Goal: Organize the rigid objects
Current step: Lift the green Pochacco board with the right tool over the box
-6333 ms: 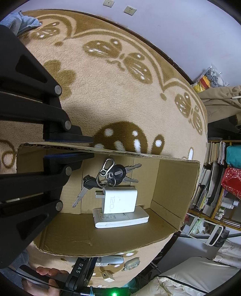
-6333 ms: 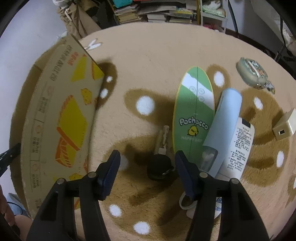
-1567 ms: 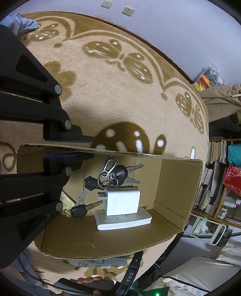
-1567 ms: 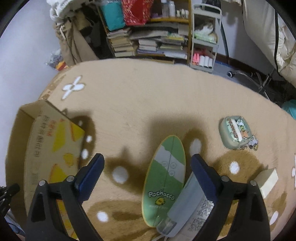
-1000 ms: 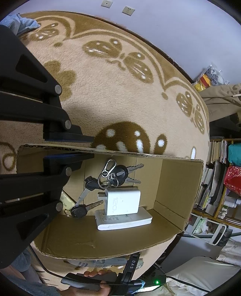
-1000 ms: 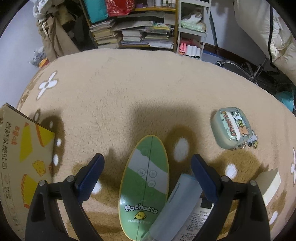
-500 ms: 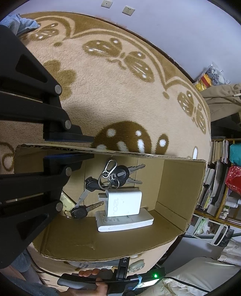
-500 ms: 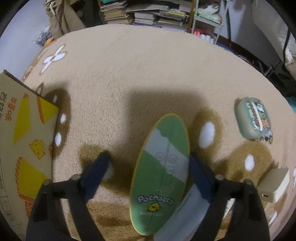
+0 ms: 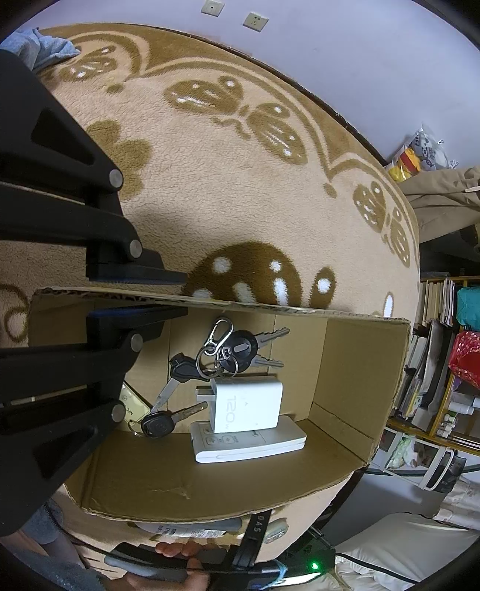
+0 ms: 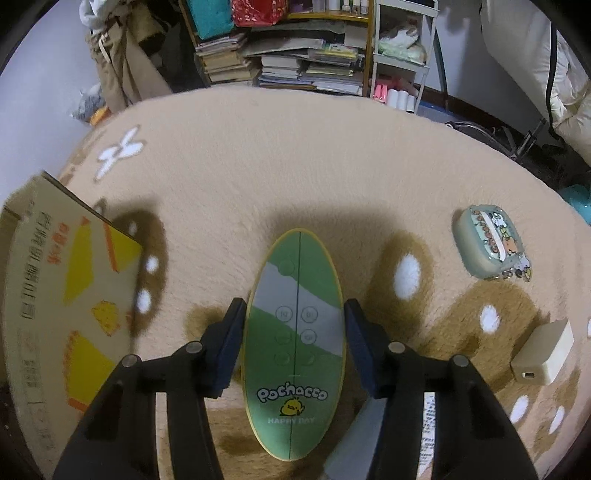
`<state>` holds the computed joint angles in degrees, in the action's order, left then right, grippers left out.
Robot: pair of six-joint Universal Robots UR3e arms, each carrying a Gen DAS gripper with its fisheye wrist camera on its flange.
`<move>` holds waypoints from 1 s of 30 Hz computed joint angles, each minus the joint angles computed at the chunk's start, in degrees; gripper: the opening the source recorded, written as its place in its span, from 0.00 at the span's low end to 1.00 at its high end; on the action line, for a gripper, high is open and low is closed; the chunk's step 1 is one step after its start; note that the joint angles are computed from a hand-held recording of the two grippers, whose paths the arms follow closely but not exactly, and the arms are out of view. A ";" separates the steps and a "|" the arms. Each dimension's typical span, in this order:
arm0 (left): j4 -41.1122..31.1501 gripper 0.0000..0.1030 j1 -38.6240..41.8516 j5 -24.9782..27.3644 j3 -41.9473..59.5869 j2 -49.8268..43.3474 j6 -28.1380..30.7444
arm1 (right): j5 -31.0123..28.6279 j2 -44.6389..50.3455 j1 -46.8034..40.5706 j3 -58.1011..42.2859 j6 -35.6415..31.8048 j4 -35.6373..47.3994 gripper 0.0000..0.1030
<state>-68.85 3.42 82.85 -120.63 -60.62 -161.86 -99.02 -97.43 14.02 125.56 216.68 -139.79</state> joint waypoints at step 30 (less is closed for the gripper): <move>-0.37 0.10 0.13 0.49 -0.81 1.69 0.59 | -10.68 -2.00 14.26 -24.41 3.53 16.64 0.55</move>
